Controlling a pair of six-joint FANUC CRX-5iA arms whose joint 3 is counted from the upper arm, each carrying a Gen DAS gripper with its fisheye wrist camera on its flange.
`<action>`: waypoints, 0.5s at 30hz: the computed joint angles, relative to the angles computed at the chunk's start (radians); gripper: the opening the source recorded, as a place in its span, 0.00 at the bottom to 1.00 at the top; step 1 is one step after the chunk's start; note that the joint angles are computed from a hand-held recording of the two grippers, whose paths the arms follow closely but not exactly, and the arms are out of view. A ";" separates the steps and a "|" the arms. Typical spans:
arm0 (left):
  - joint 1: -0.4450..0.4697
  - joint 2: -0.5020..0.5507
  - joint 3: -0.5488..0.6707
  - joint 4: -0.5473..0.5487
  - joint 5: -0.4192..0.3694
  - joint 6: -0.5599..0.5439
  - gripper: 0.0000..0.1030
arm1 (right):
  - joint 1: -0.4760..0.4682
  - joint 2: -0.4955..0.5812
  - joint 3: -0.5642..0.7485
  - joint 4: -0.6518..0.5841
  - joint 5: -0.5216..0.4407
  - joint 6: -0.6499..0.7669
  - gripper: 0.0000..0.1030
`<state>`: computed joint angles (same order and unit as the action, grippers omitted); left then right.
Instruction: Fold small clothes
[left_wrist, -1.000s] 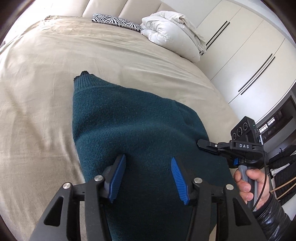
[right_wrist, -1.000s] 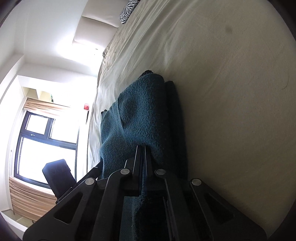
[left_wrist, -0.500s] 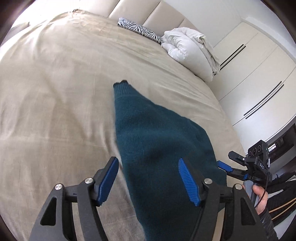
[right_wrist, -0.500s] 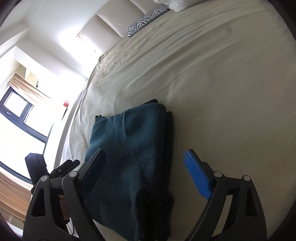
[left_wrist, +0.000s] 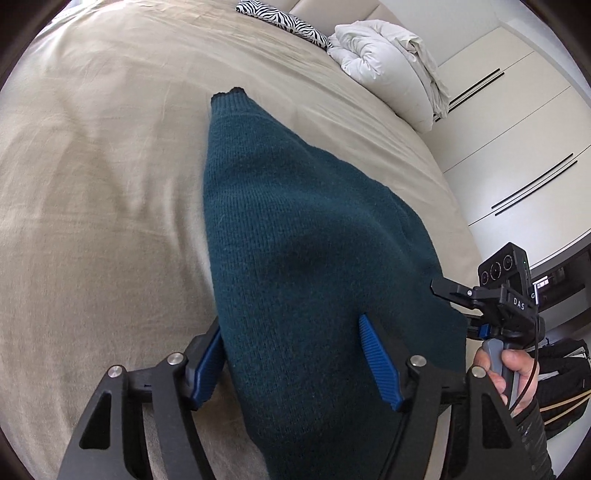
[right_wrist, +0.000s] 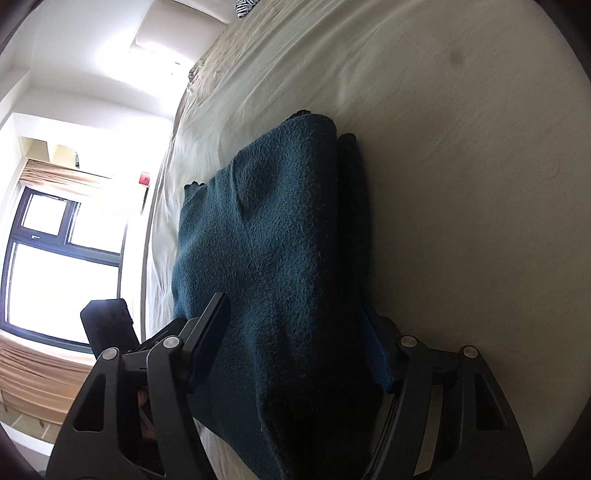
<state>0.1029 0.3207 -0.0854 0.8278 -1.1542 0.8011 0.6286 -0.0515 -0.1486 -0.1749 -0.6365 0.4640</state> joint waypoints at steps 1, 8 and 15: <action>-0.001 0.002 0.005 -0.005 -0.002 0.010 0.62 | -0.003 0.026 0.034 -0.001 -0.028 0.005 0.58; -0.007 -0.005 0.033 -0.040 -0.016 0.037 0.41 | 0.044 0.090 0.116 0.140 -0.169 -0.087 0.28; 0.010 -0.113 0.021 -0.121 -0.025 0.039 0.36 | 0.167 0.117 0.189 0.353 -0.297 -0.220 0.22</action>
